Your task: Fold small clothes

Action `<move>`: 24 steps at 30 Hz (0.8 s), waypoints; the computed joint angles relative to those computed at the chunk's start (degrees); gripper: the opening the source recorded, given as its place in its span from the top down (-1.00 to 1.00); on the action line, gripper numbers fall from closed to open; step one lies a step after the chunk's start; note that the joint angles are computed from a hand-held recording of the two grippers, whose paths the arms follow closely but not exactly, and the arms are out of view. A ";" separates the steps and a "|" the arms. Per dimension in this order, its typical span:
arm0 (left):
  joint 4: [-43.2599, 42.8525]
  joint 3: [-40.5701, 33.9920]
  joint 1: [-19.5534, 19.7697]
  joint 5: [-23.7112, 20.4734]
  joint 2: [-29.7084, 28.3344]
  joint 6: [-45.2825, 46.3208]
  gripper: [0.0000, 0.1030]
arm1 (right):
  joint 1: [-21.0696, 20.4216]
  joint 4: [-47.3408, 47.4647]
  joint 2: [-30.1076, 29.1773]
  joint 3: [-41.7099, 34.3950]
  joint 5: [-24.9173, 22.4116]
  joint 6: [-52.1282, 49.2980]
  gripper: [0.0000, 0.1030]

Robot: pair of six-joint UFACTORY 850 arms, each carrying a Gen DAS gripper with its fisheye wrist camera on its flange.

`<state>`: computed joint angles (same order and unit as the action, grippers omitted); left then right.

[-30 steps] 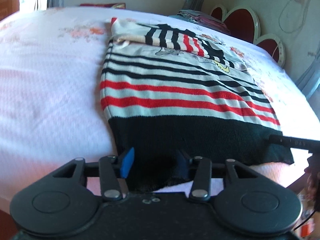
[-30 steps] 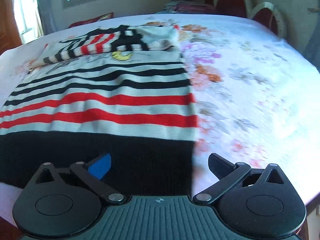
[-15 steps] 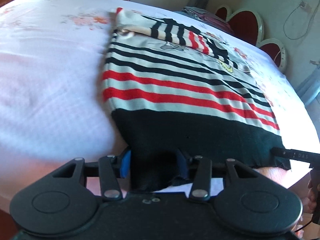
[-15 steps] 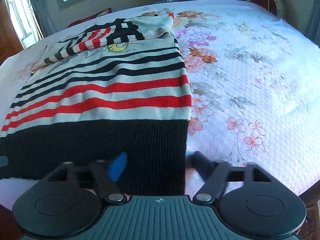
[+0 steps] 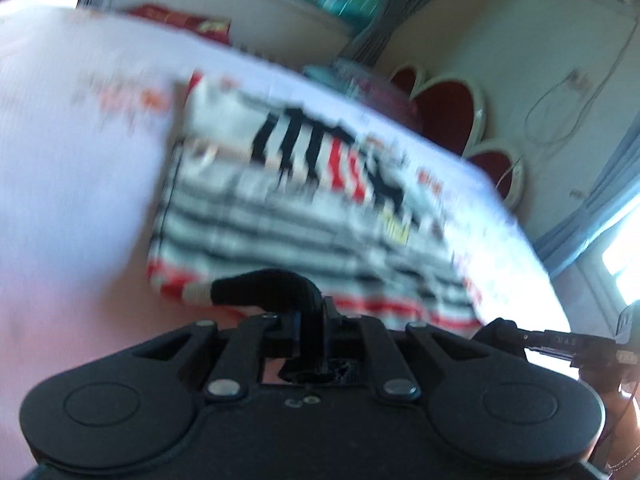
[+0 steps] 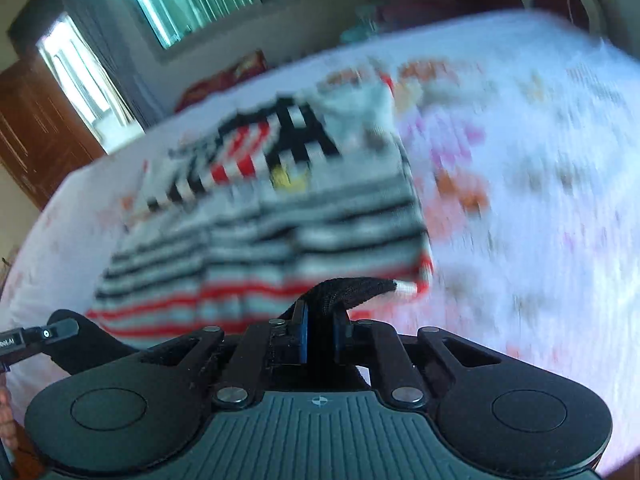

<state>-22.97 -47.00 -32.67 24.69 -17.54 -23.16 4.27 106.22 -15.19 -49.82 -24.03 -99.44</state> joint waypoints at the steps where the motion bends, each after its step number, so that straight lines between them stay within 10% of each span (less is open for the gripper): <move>1: 0.30 -1.13 0.86 0.23 -0.27 0.82 0.84 | 0.09 1.10 -0.59 -1.45 -0.41 -0.67 0.79; 11: 7.30 -17.59 8.94 -2.50 -10.15 0.13 0.85 | 1.53 -2.11 -15.63 -25.57 0.82 8.22 0.79; 24: -0.27 -41.77 14.70 -16.02 -27.33 9.11 0.84 | 3.27 -43.52 -39.33 -60.21 2.59 54.91 0.79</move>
